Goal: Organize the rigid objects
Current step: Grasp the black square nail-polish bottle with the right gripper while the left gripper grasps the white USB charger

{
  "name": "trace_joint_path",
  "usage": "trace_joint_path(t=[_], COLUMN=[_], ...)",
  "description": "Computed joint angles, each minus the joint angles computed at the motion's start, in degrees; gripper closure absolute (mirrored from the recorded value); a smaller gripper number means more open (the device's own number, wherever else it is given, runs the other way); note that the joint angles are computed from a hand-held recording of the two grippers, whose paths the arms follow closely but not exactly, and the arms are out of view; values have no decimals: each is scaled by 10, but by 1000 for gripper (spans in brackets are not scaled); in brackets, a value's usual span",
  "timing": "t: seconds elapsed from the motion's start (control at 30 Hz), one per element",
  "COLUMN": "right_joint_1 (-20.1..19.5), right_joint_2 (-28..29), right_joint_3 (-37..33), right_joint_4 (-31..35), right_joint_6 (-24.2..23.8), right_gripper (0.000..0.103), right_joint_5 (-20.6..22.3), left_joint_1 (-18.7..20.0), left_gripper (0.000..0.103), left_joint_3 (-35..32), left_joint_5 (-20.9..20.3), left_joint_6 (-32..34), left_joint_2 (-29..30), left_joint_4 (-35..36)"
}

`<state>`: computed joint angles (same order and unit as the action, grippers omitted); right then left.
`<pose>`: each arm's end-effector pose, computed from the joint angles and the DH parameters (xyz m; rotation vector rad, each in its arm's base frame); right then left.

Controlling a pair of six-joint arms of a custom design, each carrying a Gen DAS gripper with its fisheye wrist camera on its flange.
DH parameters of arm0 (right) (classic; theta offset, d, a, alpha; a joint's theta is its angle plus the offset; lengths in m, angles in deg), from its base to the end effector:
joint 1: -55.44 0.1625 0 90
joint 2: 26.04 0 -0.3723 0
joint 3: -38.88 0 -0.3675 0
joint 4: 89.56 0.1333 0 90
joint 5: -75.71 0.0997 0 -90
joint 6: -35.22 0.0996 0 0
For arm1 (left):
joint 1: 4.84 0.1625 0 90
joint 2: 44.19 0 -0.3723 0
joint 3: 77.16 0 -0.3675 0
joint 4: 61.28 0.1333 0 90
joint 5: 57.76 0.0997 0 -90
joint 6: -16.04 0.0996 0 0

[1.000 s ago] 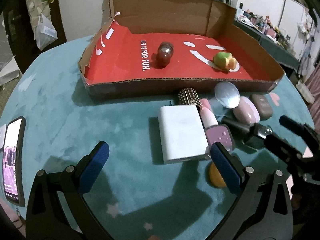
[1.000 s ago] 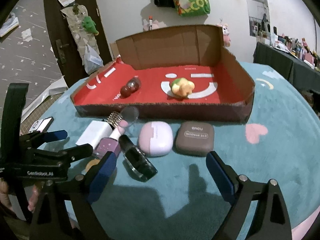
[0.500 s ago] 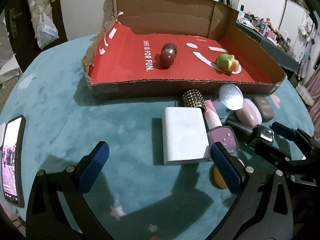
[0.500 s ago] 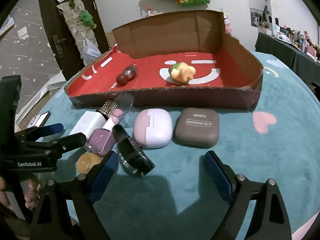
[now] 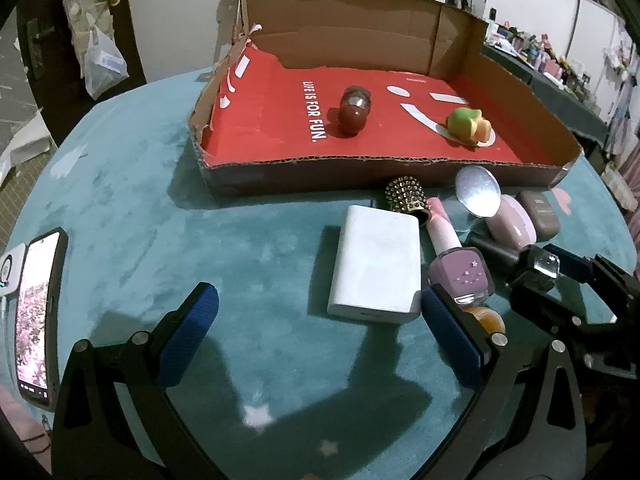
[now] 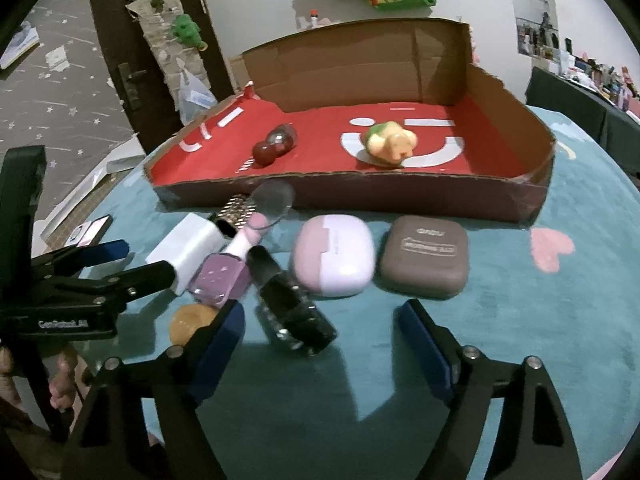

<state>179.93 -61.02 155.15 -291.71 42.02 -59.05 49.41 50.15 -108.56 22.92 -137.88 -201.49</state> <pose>0.3253 -0.3620 0.0031 0.3119 -2.4140 0.9758 -0.0742 -0.4390 0.2850 0.7847 2.3666 -0.5726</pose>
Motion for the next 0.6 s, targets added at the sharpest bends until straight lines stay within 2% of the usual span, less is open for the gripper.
trace_joint_path(t=[0.1,0.23,0.37,0.47,0.57,0.6], right_joint_1=[-1,-7,-12,-13,-10,-9], right_joint_2=[1,-2,-5,-7,-9,-12], right_joint_3=[0,1,0,1,-1,1], right_joint_4=[-2,-5,-4,2,17,21], right_joint_6=[-9,-9,-8,-10,-16,-19], right_gripper=[29,39,44,63,68,73], right_joint_5=[16,28,34,38,38,46], left_joint_1=[-6,-6,-4,11,17,19], left_gripper=[0,0,0,0,0,0], left_joint_3=[5,4,4,-9,-10,-11], left_joint_5=[13,8,23,9,18,20], left_joint_6=[6,11,16,13,18,20], left_joint_2=[9,20,34,35,33,32], left_joint_4=[-6,-12,-30,-22,-29,-30])
